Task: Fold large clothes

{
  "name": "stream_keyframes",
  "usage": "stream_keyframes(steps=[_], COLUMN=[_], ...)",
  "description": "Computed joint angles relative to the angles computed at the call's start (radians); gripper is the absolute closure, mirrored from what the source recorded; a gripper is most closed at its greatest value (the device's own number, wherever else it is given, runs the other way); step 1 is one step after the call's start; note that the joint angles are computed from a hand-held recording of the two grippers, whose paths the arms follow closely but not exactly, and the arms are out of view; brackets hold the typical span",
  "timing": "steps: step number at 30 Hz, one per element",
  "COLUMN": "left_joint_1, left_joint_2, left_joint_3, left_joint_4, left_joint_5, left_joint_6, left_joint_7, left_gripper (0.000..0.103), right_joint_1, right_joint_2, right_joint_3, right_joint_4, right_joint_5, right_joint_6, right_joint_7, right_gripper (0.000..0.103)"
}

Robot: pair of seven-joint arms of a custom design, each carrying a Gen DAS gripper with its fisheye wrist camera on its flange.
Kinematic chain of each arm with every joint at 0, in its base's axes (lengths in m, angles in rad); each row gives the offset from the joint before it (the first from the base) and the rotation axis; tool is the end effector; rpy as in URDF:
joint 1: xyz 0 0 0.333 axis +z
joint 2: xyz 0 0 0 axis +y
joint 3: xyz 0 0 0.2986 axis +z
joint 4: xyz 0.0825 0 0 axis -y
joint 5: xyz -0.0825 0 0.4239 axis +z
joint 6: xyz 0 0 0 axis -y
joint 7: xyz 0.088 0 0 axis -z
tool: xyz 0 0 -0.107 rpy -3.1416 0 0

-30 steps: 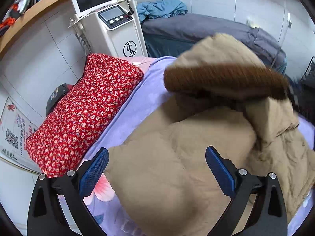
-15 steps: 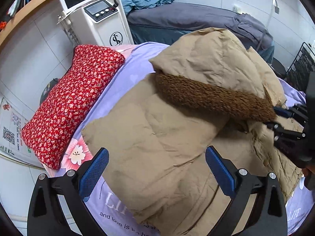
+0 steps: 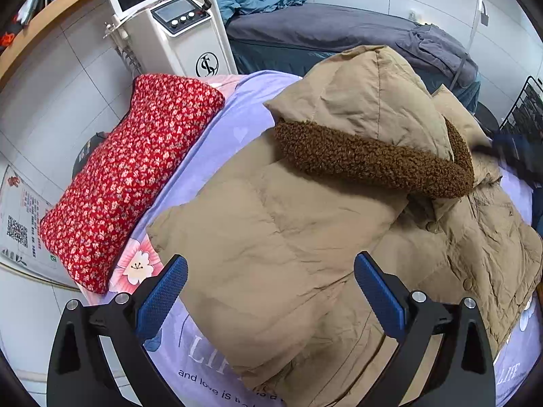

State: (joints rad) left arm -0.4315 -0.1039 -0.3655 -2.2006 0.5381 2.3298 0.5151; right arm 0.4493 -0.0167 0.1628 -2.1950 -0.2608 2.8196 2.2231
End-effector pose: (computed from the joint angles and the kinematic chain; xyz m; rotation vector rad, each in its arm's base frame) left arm 0.4041 -0.4038 0.4118 -1.8255 1.9698 -0.3801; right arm 0.4887 0.3590 0.4241 -1.9336 1.6118 -0.3348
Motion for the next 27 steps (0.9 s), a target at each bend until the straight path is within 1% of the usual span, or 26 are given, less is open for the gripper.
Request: stream_keyframes(steps=[2,4,6,7,8,10,11,13,14,15,17,19,20,21,23,25,27], left_joint_1=[-0.001,-0.001,0.001,0.003,0.005,0.013,0.018,0.032,0.037,0.043,0.055,0.063,0.063,0.065,0.054,0.032,0.001], left_joint_2=[-0.001,-0.006,-0.009,-0.008,-0.007,-0.007,-0.006,0.003,0.01,0.02,0.054,0.098,0.119,0.164,0.233,0.326,0.405], left_joint_3=[-0.001,-0.002,-0.002,-0.001,-0.001,0.002,0.005,0.013,0.017,0.021,0.034,0.05,0.057,0.065,0.077,0.089,0.108], left_joint_4=[-0.003,-0.007,-0.009,-0.007,-0.005,0.001,0.005,0.019,0.028,0.041,0.081,0.126,0.147,0.191,0.261,0.358,0.434], left_joint_5=[-0.003,0.008,0.015,0.02,0.029,0.055,0.066,0.091,0.1,0.112,0.14,0.156,0.149,0.125,0.1,0.071,0.055], left_joint_6=[-0.001,-0.001,0.003,0.001,-0.002,-0.003,-0.001,0.005,0.007,0.01,0.03,0.09,0.114,0.155,0.182,0.171,0.144], left_joint_7=[0.005,0.001,-0.001,-0.001,-0.003,-0.015,-0.021,-0.032,-0.035,-0.036,-0.04,-0.038,-0.026,0.012,0.063,0.138,0.174], left_gripper=[0.007,0.007,0.007,0.007,0.007,0.007,0.007,0.007,0.007,0.007,0.007,0.007,0.007,0.007,0.007,0.007,0.008], right_joint_1=[0.0,0.012,0.03,0.035,0.036,0.064,0.073,0.094,0.113,0.141,0.165,0.157,0.153,0.154,0.155,0.153,0.145], right_joint_2=[0.08,0.166,0.247,0.291,0.325,0.376,0.393,0.397,0.391,0.378,0.358,0.343,0.338,0.335,0.334,0.321,0.296], right_joint_3=[-0.005,-0.026,-0.043,-0.044,-0.04,-0.047,-0.041,-0.032,-0.039,-0.056,-0.073,-0.072,-0.072,-0.072,-0.07,-0.064,-0.061], right_joint_4=[0.105,0.22,0.335,0.395,0.434,0.485,0.49,0.449,0.419,0.368,0.297,0.242,0.225,0.219,0.228,0.224,0.195], right_joint_5=[0.02,-0.027,-0.036,-0.017,0.009,0.006,0.014,0.018,-0.006,-0.055,-0.101,-0.092,-0.086,-0.085,-0.083,-0.065,-0.046], right_joint_6=[-0.012,-0.021,-0.08,-0.113,-0.133,-0.188,-0.218,-0.227,-0.22,-0.201,-0.164,-0.121,-0.102,-0.097,-0.119,-0.128,-0.105], right_joint_7=[-0.02,0.003,0.003,-0.008,-0.034,-0.063,-0.092,-0.14,-0.146,-0.131,-0.09,-0.063,-0.05,-0.039,-0.03,-0.005,0.026], right_gripper=[0.027,0.027,0.025,0.025,0.025,0.025,0.025,0.025,0.025,0.025,0.025,0.025,0.025,0.025,0.025,0.025,0.025])
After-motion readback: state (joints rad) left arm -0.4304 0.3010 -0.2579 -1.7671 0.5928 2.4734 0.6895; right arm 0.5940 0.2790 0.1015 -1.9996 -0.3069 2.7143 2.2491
